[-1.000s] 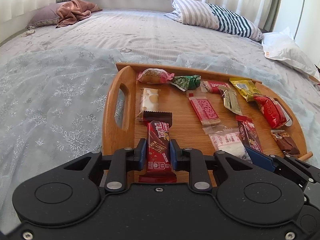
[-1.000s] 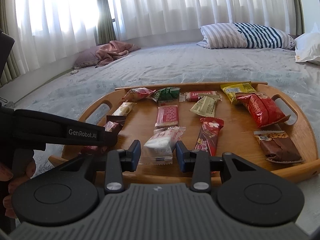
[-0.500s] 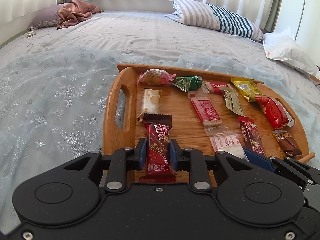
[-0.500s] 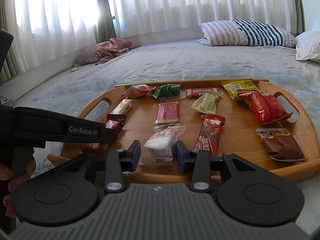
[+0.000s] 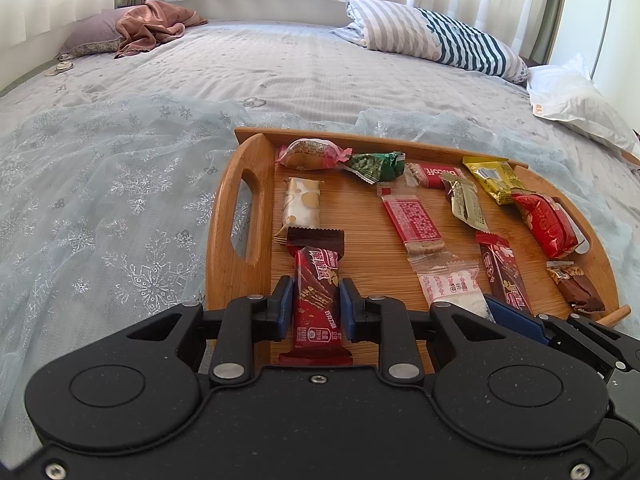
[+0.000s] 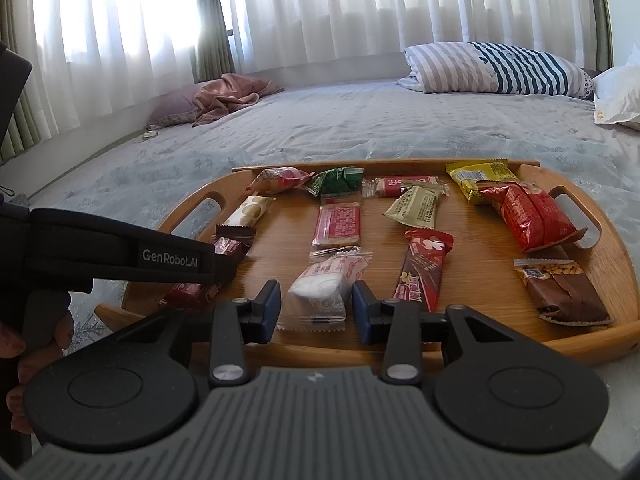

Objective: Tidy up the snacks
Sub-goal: 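Carry both held snacks over the tray and lower them onto it, then open both tools to release the snacks and lift away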

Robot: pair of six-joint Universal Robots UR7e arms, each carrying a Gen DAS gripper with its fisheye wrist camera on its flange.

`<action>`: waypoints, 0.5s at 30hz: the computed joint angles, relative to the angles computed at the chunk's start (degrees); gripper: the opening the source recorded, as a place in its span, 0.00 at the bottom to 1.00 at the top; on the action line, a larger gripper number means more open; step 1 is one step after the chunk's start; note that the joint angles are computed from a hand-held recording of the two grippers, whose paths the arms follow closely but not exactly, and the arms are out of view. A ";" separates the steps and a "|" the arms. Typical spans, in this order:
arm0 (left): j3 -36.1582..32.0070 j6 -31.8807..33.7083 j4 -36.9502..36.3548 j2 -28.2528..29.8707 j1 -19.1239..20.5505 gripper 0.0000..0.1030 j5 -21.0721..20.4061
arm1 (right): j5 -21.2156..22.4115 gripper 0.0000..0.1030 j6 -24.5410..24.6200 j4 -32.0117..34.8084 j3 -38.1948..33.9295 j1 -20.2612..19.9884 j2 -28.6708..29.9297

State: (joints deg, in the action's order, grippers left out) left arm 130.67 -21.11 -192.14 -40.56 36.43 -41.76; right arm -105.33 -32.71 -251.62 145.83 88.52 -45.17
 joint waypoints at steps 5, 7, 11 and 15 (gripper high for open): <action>0.06 -0.37 0.07 0.13 -0.18 0.35 0.42 | 0.21 0.45 0.28 0.65 0.17 -0.11 -0.52; 0.15 -0.42 0.08 0.08 -0.26 0.36 0.27 | 0.16 0.45 0.26 0.66 0.16 -0.12 -0.54; 0.41 -0.97 0.60 -0.06 -0.77 0.38 0.47 | 0.26 0.46 0.33 0.59 0.19 -0.17 -0.54; 0.90 -0.94 0.24 -0.17 -1.38 0.44 0.84 | 0.71 0.48 0.63 0.43 0.40 -0.56 -0.79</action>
